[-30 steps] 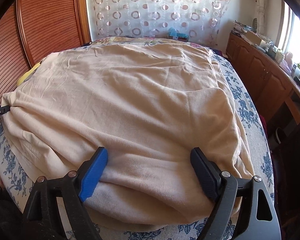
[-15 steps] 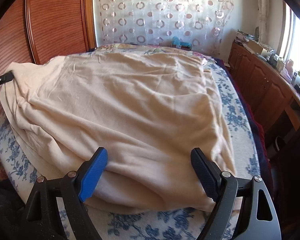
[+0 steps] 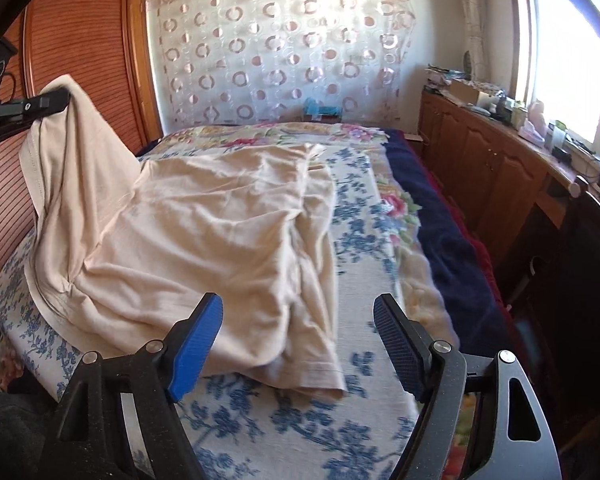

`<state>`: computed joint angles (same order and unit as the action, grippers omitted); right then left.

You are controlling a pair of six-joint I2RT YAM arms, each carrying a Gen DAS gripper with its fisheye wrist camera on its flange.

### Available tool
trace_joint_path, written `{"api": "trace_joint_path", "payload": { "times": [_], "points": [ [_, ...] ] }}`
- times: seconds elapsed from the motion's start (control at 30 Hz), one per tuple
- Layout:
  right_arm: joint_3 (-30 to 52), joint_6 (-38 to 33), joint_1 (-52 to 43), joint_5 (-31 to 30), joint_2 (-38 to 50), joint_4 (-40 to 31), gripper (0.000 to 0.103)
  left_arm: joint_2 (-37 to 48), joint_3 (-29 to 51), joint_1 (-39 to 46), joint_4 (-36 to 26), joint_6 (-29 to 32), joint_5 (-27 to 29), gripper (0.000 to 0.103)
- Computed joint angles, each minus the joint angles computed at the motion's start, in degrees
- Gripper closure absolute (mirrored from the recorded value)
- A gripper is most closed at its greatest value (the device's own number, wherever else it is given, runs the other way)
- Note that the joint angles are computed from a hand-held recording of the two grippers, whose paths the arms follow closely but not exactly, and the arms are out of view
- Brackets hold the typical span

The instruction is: Fold small clothes

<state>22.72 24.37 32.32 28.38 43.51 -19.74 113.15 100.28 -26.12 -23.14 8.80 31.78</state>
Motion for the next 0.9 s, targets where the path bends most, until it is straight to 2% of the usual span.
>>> {"api": "trace_joint_path", "payload": {
  "times": [0.2,0.3,0.37,0.43,0.47,0.5,0.53,0.6,0.73,0.9],
  "points": [
    [-0.8,1.4,0.3,1.2,-8.5,-6.6,0.024,4.4,9.2,-4.9,-5.8,0.8,-0.4,0.097],
    [-1.4,1.3,-0.2,0.7,-8.6,-5.7,0.024,6.7,12.0,-6.0,-8.5,1.2,-2.9,0.097],
    [-1.5,1.7,0.4,1.5,-7.6,-5.2,0.024,8.0,13.2,-6.2,-9.7,1.6,-4.5,0.088],
    [-1.6,0.5,-1.0,0.6,-6.4,-3.7,0.024,6.6,9.5,-5.6,-7.1,2.1,-4.9,0.060],
    [-1.6,0.2,-1.4,0.3,-6.3,-3.4,0.024,6.0,8.0,-6.1,-5.6,1.8,-5.9,0.057],
    [-1.4,-0.1,-1.9,-0.1,-6.3,-3.4,0.024,5.4,6.9,-5.6,-4.9,2.1,-6.2,0.050],
    [-1.4,-0.7,-2.5,-0.5,-6.5,-3.3,0.024,4.9,6.2,-5.2,-4.8,2.0,-6.3,0.037],
    [-0.9,-1.3,-2.7,-0.7,-6.2,-3.1,0.024,3.8,4.0,-4.1,-3.1,1.0,-6.1,0.026],
    [0.5,-3.2,-3.0,-0.9,-3.5,-1.0,0.024,0.3,-2.5,-1.3,0.8,0.6,-7.4,0.025],
    [2.0,-6.9,-4.8,-3.9,2.2,4.9,0.024,-3.4,-10.6,2.4,5.7,-0.3,-8.9,0.025]
  ]
}}
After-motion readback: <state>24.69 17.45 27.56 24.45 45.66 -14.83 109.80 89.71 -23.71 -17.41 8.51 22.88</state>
